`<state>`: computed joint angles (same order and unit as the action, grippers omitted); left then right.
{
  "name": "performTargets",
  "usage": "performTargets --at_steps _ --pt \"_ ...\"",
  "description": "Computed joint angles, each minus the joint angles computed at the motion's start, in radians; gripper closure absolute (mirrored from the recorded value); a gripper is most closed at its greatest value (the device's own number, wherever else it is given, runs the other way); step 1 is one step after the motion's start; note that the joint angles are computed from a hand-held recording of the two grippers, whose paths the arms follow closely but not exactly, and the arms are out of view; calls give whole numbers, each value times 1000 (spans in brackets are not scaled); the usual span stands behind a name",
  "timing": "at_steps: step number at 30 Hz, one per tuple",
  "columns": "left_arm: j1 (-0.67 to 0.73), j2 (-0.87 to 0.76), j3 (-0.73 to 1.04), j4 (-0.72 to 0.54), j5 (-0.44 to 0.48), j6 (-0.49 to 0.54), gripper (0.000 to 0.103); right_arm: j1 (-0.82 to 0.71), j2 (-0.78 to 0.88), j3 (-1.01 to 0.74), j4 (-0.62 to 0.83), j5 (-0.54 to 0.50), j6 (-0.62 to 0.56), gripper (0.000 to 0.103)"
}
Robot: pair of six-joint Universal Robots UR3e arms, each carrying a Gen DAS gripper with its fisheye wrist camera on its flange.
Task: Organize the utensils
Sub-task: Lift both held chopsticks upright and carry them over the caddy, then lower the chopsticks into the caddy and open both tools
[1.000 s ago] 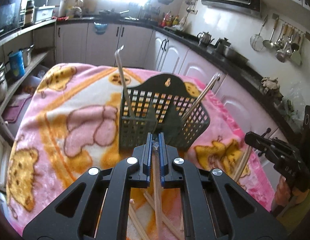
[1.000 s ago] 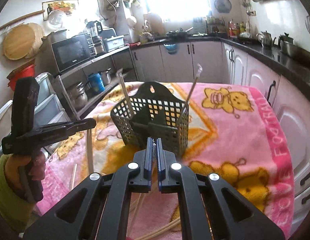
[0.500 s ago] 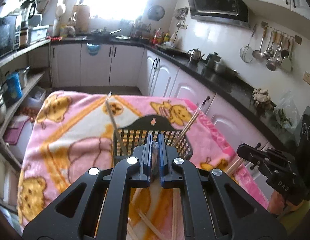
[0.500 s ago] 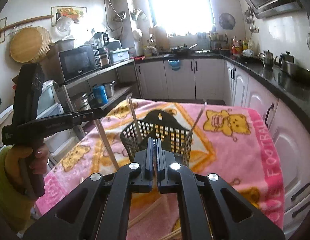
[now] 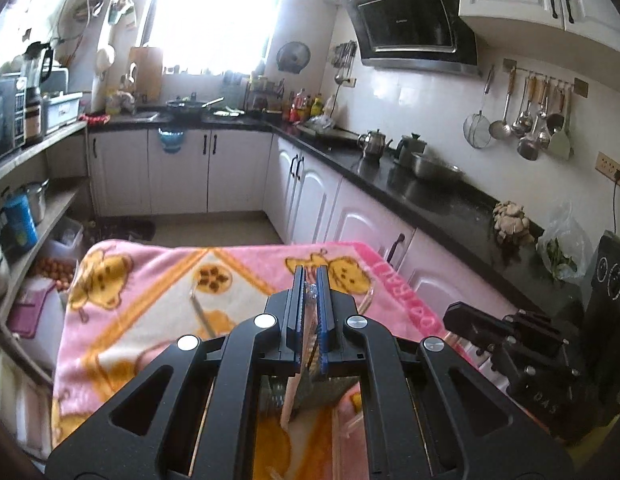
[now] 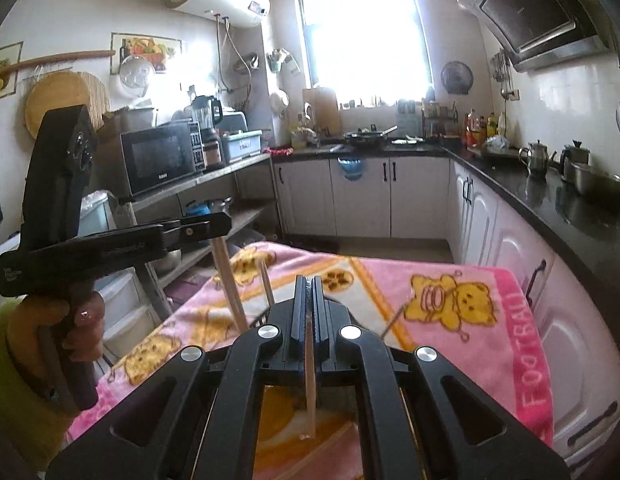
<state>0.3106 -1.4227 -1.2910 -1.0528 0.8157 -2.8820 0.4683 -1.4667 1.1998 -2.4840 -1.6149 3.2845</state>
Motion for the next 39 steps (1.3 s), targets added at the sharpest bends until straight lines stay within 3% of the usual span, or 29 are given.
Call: performTargets --at_steps 10,16,26,39 --pt "-65 -175 254 65 41 -131 102 -45 146 -306 67 6 -2 100" --pt "-102 -246 279 117 73 -177 102 -73 220 -429 86 -6 -15 100" --pt "-140 -314 206 194 109 -192 102 -123 249 -370 59 38 12 100" --pt "-152 -325 64 278 84 -194 102 -131 235 -208 -10 67 40 100"
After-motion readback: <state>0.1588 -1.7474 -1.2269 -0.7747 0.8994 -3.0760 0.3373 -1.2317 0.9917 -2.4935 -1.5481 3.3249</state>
